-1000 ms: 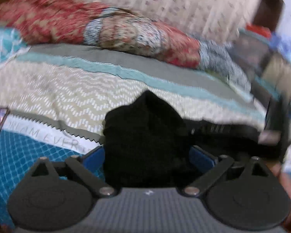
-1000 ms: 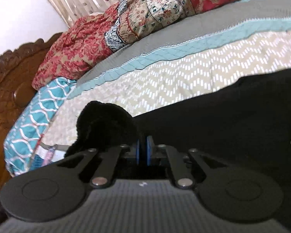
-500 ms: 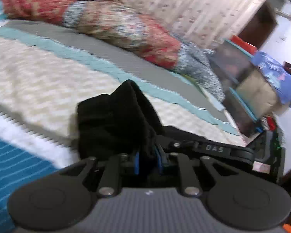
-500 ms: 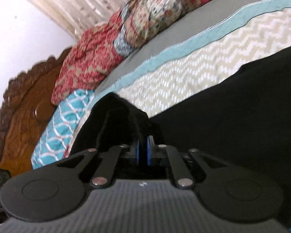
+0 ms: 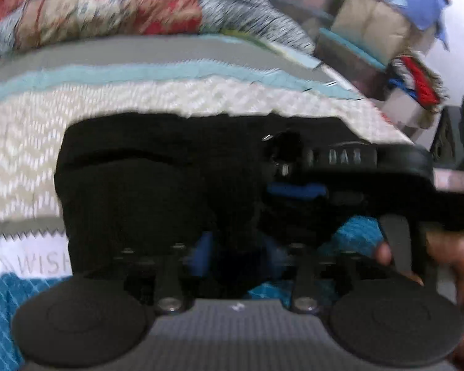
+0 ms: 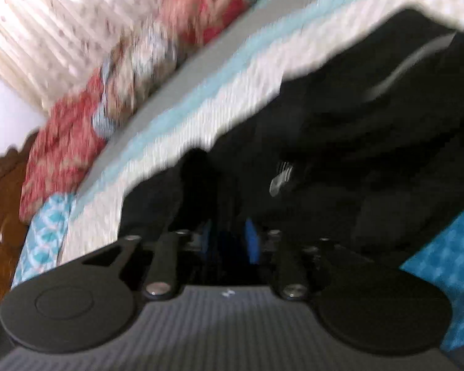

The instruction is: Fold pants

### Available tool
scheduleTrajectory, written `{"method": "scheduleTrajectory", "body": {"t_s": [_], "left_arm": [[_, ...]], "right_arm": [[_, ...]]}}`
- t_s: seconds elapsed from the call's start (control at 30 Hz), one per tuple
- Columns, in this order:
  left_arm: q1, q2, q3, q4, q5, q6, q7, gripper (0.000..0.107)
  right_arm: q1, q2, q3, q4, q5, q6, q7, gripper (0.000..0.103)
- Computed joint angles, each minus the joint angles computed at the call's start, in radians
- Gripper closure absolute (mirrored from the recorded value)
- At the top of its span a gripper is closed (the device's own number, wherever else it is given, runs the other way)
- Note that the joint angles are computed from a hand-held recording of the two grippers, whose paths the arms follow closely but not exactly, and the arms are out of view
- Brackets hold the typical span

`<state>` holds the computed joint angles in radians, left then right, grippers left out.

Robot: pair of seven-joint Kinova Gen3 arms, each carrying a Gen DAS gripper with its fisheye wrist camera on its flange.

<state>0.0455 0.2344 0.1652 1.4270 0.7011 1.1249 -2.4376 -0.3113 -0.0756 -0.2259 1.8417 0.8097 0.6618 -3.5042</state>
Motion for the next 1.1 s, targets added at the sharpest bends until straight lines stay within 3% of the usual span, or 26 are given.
{"method": "scheduleTrajectory", "body": {"t_s": [0.07,0.13,0.23,0.3,0.33,0.4,0.5,0.63,0.73,0.8,0.9,1.0,1.07,1.1], "left_arm": [[-0.036,-0.042,-0.004,0.032,0.066,0.003,-0.073,0.031],[-0.082,-0.058,-0.018,0.035,0.147,0.051,-0.141,0.03],[-0.144,-0.051,-0.051,0.028,0.26,0.14,-0.155,0.03],[-0.167,-0.036,-0.052,0.019,0.283,0.135,-0.097,0.034],[-0.151,-0.022,-0.071,0.002,0.271,0.131,-0.056,0.035],[-0.096,0.006,-0.113,-0.026,0.213,0.111,0.025,0.05],[-0.11,0.052,-0.051,-0.052,0.146,0.09,0.103,0.066],[-0.019,0.093,-0.033,-0.081,-0.005,0.011,0.221,0.071],[0.024,0.073,-0.025,-0.066,-0.076,-0.06,0.24,0.069],[0.011,0.079,-0.005,-0.098,-0.098,-0.031,0.271,0.069],[-0.055,0.091,0.005,-0.152,-0.023,0.067,0.301,0.069],[-0.104,0.1,0.015,-0.195,0.078,0.115,0.327,0.065],[-0.094,0.105,0.019,-0.232,0.089,0.113,0.357,0.062],[-0.086,0.109,0.023,-0.251,0.088,0.117,0.367,0.062]], "right_arm": [[0.017,-0.011,-0.054,-0.019,0.081,0.065,-0.033,0.069],[0.084,-0.013,-0.141,-0.029,0.163,0.066,-0.007,0.069],[0.213,-0.011,-0.261,-0.029,0.238,-0.037,0.077,0.069],[0.249,0.006,-0.289,-0.037,0.209,-0.103,0.158,0.069],[0.241,0.023,-0.276,-0.042,0.17,-0.138,0.199,0.069],[0.223,0.044,-0.215,-0.028,0.089,-0.2,0.252,0.07],[0.12,0.078,-0.082,-0.023,-0.033,-0.176,0.302,0.074],[0.024,0.092,0.054,-0.007,-0.145,-0.165,0.378,0.078],[0.047,0.068,-0.007,-0.024,-0.073,-0.096,0.3,0.071],[0.115,0.015,-0.1,0.001,0.008,-0.066,0.221,0.071],[0.254,-0.122,-0.216,0.081,0.09,-0.035,0.099,0.068],[0.393,-0.239,-0.324,0.143,0.137,0.086,-0.023,0.048],[0.485,-0.306,-0.378,0.189,0.119,0.167,-0.104,0.019],[0.531,-0.33,-0.399,0.203,0.089,0.194,-0.145,0.014]]}}
